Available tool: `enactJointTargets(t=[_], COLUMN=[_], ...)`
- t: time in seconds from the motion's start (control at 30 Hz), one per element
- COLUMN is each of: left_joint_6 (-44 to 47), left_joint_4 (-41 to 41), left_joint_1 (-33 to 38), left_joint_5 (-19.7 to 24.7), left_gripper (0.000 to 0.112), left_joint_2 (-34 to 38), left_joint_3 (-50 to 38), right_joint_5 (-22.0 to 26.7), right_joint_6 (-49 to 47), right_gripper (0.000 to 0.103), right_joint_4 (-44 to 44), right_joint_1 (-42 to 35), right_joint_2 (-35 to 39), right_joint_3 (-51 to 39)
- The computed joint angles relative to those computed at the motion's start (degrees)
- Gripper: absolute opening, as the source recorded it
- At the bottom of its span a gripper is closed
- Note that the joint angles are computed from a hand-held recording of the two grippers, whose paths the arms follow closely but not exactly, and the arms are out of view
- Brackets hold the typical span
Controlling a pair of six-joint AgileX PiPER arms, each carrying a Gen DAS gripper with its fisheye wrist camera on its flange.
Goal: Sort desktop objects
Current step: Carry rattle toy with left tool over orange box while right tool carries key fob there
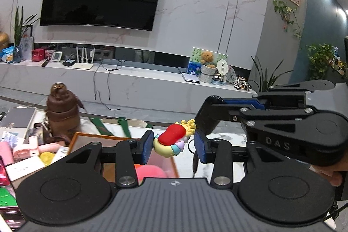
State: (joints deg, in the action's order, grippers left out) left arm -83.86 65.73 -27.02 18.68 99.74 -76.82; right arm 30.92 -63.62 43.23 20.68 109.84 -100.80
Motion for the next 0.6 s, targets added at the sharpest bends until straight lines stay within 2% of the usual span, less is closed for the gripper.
enactJointTargets(t=[0.23,0.43,0.53,0.6], left_joint_6=[2.1,13.7,21.1,23.2], left_joint_4=[-2.0,-13.1,-20.4,-22.1], left_joint_1=[3.6,8.3,10.7,11.5], left_joint_5=[-1.2,-2.8,-4.0,-4.3], left_gripper=[0.046,0.046,0.046,0.046], left_joint_2=[-4.2,-6.5,-7.2,-7.6], left_joint_3=[6.7,11.4,13.5,14.7], right_joint_5=[-1.0,-1.8,-1.6,-1.6], right_joint_6=[-0.5,0.0,-1.3,-2.5], right_gripper=[0.013,0.013,0.013,0.013], right_joint_4=[-2.8,-5.8,-4.3,-2.4], right_joint_1=[4.0,6.3,6.7,6.8], right_joint_2=[-1.3,-1.3,-2.1,-3.0], right_joint_3=[3.8,6.2,7.4,7.9])
